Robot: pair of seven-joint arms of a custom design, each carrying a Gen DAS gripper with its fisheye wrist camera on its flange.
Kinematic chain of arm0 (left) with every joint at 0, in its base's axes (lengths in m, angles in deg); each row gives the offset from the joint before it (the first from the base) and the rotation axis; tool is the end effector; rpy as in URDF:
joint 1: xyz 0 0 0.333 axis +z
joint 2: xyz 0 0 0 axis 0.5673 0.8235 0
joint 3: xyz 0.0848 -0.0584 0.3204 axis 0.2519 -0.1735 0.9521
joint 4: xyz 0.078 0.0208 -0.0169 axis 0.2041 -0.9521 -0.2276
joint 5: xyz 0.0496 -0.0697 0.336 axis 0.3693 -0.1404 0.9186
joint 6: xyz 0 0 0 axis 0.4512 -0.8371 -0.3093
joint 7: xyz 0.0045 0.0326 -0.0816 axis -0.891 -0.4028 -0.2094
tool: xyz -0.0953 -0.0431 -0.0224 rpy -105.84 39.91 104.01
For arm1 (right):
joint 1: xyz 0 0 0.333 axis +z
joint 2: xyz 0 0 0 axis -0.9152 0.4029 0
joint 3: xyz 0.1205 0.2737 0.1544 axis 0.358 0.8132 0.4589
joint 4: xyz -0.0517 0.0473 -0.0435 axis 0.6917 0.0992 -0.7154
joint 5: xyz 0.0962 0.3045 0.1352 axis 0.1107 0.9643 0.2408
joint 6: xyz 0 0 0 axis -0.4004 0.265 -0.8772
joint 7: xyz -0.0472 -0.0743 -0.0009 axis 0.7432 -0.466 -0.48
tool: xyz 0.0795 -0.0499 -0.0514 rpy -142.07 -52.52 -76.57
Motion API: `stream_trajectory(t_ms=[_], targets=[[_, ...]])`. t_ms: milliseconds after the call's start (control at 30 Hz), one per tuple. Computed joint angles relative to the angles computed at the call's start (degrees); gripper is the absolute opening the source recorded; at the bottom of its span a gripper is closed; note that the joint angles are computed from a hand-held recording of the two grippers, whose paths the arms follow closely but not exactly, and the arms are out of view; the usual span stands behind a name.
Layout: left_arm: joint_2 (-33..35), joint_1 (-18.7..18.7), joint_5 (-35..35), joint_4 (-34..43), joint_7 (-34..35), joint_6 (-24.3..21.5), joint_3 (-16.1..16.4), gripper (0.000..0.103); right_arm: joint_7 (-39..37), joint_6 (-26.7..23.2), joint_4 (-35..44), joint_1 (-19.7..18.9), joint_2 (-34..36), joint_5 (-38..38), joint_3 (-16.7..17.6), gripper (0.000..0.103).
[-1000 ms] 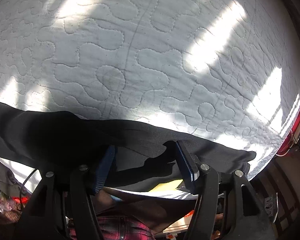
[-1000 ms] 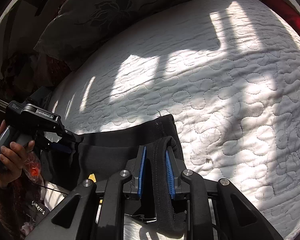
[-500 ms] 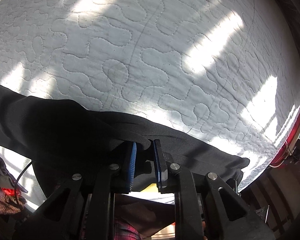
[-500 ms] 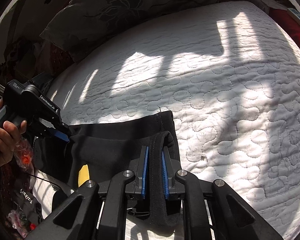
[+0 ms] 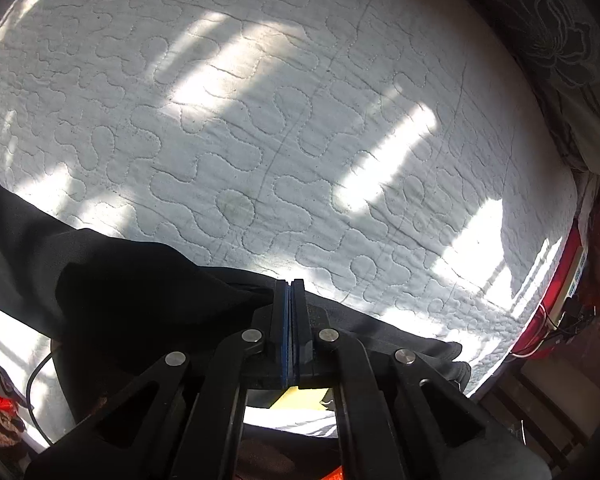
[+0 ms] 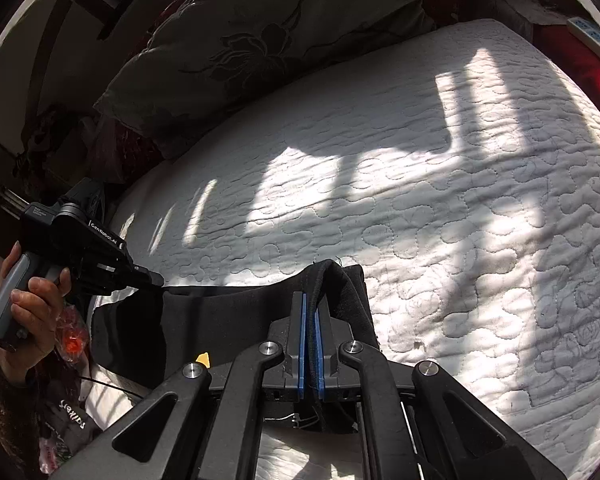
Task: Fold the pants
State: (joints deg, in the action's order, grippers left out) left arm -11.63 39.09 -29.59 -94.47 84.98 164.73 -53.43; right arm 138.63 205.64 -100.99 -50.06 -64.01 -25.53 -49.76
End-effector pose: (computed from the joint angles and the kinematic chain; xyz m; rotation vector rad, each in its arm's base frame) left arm 0.5417 -0.0252 0.5214 2.6007 -1.2622 0.0295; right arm 0.4993 0.1756 0.5069 -1.8555 1.6439 0.1571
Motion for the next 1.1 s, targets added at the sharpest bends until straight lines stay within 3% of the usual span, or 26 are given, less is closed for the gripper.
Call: stream_trajectory(t_ms=[67,167,300,400,433,500,533,567,800,967,1100], targets=[[0.71,-0.22,1.62,0.55,0.69,-0.31,-0.15,0.0,1.57,-0.06,-0.6,-0.11,0.49,-1.05,-0.03,0.003],[1.19,1.59,-7.02,0.22,7.62,-0.38,-0.16,0.0,3.05,-0.32,-1.56,-0.31,1.12,-1.43,-0.09,0.003],[1.17,0.7,-3.42,2.14,9.8,-6.06,-0.71,0.0,2.0,-0.57,-1.84,-0.53,0.85,0.7,-0.2,0.008],[-0.03,1.21,-4.85,0.71,9.81,-5.58,0.02,0.0,2.74,-0.82,-1.3,-0.49,1.12,-0.25,-0.06,0.008],[-0.24,1.68,-5.34,0.44,10.06,-5.52,0.46,0.003,2.91,-0.86,-1.24,-0.47,1.15,-0.34,-0.03,0.008],[-0.64,2.73,-4.82,-0.05,9.56,-5.51,1.52,0.02,2.83,-1.17,-1.35,-0.61,0.97,-0.24,-0.15,0.008],[-0.81,3.08,-4.46,-0.41,9.02,-5.24,1.83,0.038,2.72,-1.64,-1.19,-0.71,0.99,-0.24,-0.25,0.008],[-1.02,3.39,-4.34,-0.86,8.74,-4.93,2.03,0.047,2.71,-2.06,-0.93,-0.83,1.07,-0.33,-0.33,0.008],[0.49,2.91,-0.69,1.12,12.0,-7.29,1.1,0.054,3.41,-2.55,-0.52,-0.99,1.54,-0.69,-0.26,0.009],[4.13,2.09,0.73,3.93,8.97,-10.58,0.48,0.063,3.67,-2.87,-0.23,-1.03,1.82,-1.04,-0.2,0.009],[7.18,1.21,3.51,7.79,6.34,-13.24,-0.24,0.063,4.07,-3.21,0.36,-0.99,2.27,-1.45,-0.1,0.01]])
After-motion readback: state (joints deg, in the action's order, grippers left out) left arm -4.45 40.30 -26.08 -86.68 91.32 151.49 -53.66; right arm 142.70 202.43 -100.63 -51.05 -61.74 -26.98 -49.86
